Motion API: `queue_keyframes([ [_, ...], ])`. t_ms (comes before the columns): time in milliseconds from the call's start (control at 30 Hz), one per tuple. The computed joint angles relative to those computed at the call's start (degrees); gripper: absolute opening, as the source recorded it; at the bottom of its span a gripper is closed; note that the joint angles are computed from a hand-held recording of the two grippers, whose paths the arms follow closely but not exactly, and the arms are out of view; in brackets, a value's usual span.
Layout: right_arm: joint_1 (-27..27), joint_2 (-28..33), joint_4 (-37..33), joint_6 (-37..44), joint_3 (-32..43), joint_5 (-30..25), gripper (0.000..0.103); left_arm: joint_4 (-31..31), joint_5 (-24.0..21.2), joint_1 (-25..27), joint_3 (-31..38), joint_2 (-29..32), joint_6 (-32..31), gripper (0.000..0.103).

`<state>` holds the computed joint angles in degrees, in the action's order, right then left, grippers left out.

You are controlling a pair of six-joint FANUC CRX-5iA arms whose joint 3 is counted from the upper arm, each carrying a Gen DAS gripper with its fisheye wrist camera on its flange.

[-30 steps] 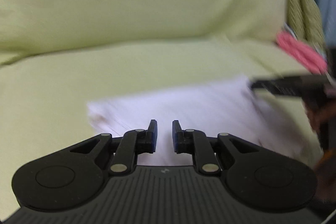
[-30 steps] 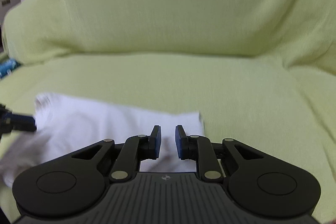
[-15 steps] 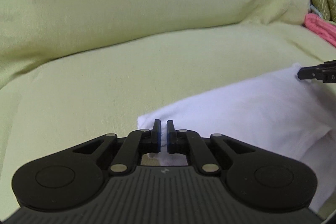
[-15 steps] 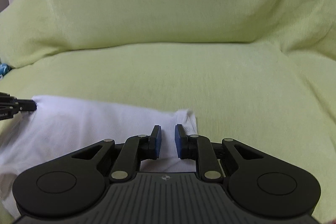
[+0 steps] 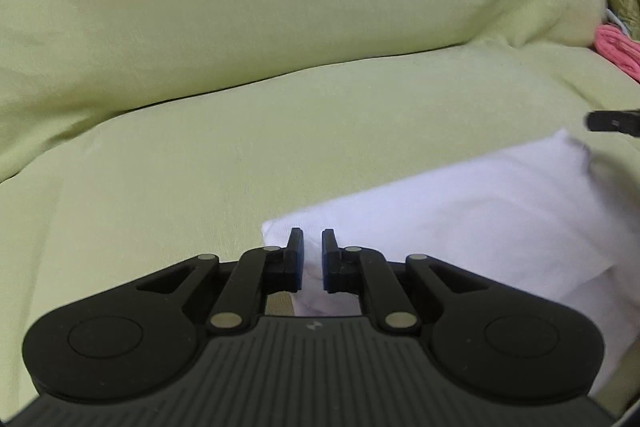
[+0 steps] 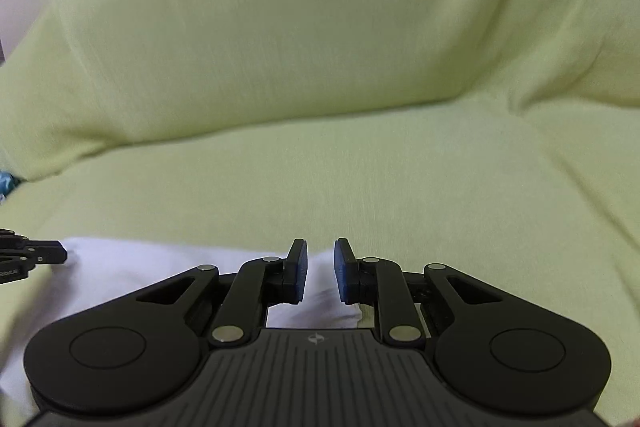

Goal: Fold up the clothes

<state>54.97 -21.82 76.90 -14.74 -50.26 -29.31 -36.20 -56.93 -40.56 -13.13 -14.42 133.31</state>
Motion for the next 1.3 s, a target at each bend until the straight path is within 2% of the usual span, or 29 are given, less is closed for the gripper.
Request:
queue_keyframes([
  [67,6.4,-2.5,-5.3,3.5,0.4,-7.2,0.023,-2.2,-7.8,-4.9,4.0,1.5,4.1,0.006],
  [133,12.6,-4.8,-9.1,4.5,0.5,-14.2,0.025,-2.6,-13.3,-8.7,8.0,3.9,7.6,0.01],
  [233,21.1,-8.4,-12.3,2.4,0.1,-23.0,0.031,-2.1,-19.0,-13.4,11.0,4.2,10.8,0.011],
  [333,28.8,-11.5,-14.5,0.5,-0.2,-30.2,0.031,-3.2,-24.3,-17.9,15.2,6.9,13.2,0.016],
  [533,42.0,-14.3,-14.5,-3.0,0.0,-43.2,0.035,-5.4,-28.4,-24.0,17.4,8.1,17.4,0.02],
  [633,45.9,-14.4,-13.6,-4.9,0.2,-47.3,0.04,-7.8,-28.6,-26.8,16.3,7.4,20.4,0.028],
  [733,48.8,-13.8,-12.8,-7.7,0.0,-50.0,0.047,-10.3,-27.6,-29.9,13.7,6.0,24.4,0.031],
  [833,50.1,-12.3,-11.8,-15.5,-1.6,-50.7,0.056,-15.1,-23.1,-33.9,6.9,2.8,32.1,0.031],
  [933,50.2,-10.4,-8.8,-26.6,-5.4,-49.4,0.056,-19.9,-20.9,-37.2,1.2,1.3,40.3,0.03],
  [1033,45.5,-7.4,-5.4,-28.9,-7.2,-45.0,0.056,-24.2,-23.1,-39.0,0.2,2.1,41.1,0.031],
  [1067,42.0,-5.9,-3.5,-27.5,-6.8,-42.0,0.056,-26.6,-23.5,-39.8,-0.2,2.2,41.0,0.032],
  [1133,35.4,-3.0,0.5,-25.1,-5.8,-36.5,0.056,-26.7,-20.8,-37.6,-1.3,1.6,40.7,0.036],
  [1233,25.2,1.8,7.2,-22.5,-3.0,-27.9,0.056,-20.9,-13.7,-29.4,-2.6,0.3,34.9,0.033],
  [1300,21.9,4.7,7.7,-19.3,-0.4,-24.7,0.056,-16.7,-7.3,-23.8,-4.6,-2.7,33.4,0.032],
])
